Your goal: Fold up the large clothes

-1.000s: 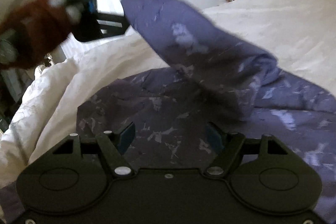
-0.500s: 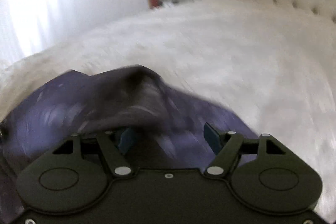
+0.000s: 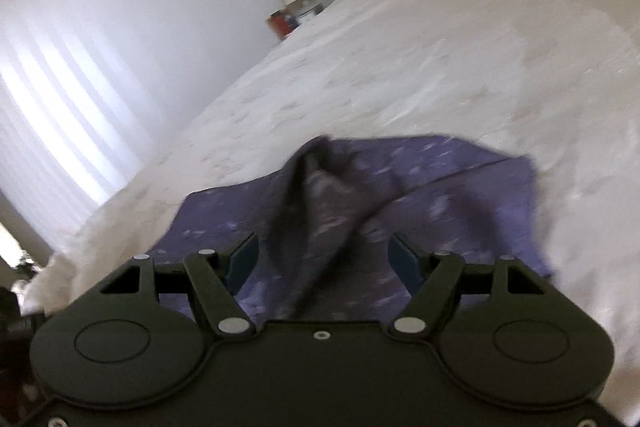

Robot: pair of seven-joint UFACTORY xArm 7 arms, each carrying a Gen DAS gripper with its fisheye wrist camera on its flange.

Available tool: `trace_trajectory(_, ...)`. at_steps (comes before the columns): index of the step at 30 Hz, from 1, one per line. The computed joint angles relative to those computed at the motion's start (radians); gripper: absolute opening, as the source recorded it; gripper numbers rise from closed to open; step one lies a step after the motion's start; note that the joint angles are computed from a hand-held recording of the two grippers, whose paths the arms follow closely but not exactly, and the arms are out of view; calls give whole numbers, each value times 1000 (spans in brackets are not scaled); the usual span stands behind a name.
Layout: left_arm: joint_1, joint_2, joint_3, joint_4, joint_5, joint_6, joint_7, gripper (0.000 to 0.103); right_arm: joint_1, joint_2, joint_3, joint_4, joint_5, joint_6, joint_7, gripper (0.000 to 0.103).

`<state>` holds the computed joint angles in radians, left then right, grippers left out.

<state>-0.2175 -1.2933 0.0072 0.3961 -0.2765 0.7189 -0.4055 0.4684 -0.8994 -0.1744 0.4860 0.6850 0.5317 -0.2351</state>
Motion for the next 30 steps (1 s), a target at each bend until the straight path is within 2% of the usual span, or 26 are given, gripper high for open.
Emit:
trace_trajectory(5,62,91,20,4,-5,-69,-52,74,52,35,11,-18,63,-41,23,75)
trace_trajectory(8,35,148,48,-2,-40,-136,-62,73,93,49,3,-28,114,-78,22,76)
trace_trajectory(11,0,170,63,14,-41,-104,-33,69,118,57,10,-27,138,-94,24,77)
trace_trajectory(13,-47,206,82,32,-61,-113,8,44,132,75,14,-14,145,-102,24,77)
trace_trajectory(14,-51,211,75,36,-69,-117,9,8,134,85,20,-7,144,-104,25,72)
trace_trajectory(15,-26,203,51,41,-59,-103,-8,4,130,96,30,6,128,-102,23,50)
trace_trajectory(16,-11,195,36,43,-55,-113,-18,4,119,102,46,21,101,-96,21,30)
trace_trajectory(17,-13,174,34,41,-62,-135,-22,4,106,107,58,39,68,-85,15,14)
trace_trajectory(19,-26,118,41,32,-72,-169,-16,4,132,79,28,51,80,-98,-22,13)
trace_trajectory(20,-28,93,44,34,-61,-158,-6,5,138,60,14,50,87,-100,-34,13)
trace_trajectory(25,13,-9,15,-2,19,7,26,10,37,-9,35,-14,-10,-13,11,17)
trace_trajectory(27,39,-11,-10,-24,57,73,33,14,-3,9,69,-39,-60,17,39,28)
trace_trajectory(29,38,-54,-20,-72,73,55,58,15,-2,-10,90,-89,-85,-27,17,28)
trace_trajectory(30,37,-59,-20,-67,84,59,73,18,2,-22,99,-103,-93,-49,15,33)
